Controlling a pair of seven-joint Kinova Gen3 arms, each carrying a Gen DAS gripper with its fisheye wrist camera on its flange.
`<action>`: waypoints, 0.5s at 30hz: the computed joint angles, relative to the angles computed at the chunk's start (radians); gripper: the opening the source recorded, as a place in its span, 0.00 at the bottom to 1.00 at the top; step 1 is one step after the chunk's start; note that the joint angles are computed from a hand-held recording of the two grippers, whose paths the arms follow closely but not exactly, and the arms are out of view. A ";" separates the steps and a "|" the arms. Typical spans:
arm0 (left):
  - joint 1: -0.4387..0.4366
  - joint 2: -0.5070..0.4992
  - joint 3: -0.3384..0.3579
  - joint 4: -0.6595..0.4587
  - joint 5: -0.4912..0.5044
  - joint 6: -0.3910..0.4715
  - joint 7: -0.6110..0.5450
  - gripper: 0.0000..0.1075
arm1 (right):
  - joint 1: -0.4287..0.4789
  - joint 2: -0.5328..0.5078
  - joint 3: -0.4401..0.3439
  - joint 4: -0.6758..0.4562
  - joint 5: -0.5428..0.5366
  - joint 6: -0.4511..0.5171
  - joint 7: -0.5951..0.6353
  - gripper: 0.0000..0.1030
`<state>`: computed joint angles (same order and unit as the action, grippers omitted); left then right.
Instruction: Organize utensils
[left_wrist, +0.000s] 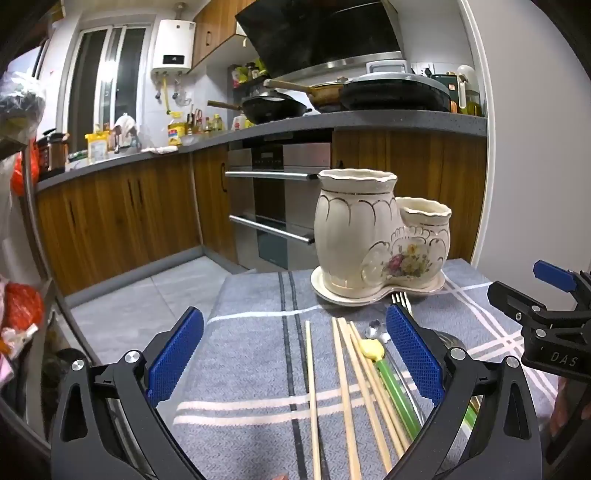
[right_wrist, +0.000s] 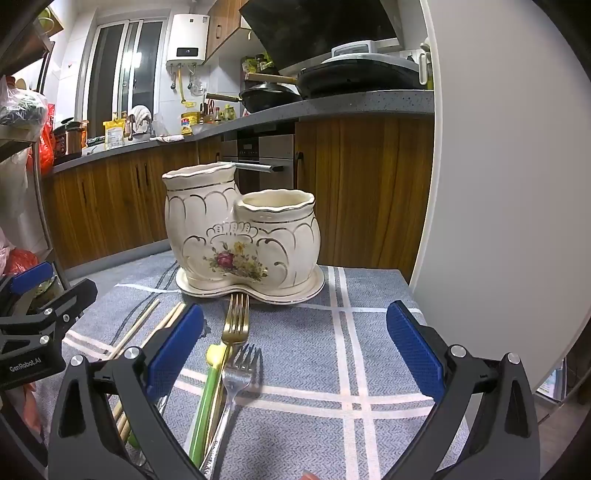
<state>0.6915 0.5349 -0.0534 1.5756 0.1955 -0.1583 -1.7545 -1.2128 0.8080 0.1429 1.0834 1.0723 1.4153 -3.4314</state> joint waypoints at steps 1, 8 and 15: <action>0.001 0.001 0.000 -0.001 0.001 0.001 0.000 0.91 | 0.000 0.000 0.000 0.001 0.000 -0.001 -0.001 0.95; -0.032 0.022 0.031 0.001 -0.019 -0.021 -0.001 0.91 | 0.002 -0.002 -0.001 0.006 0.002 -0.003 -0.003 0.95; -0.031 0.023 0.030 -0.003 -0.016 -0.016 -0.001 0.91 | 0.002 -0.001 -0.002 0.002 0.001 -0.002 -0.001 0.95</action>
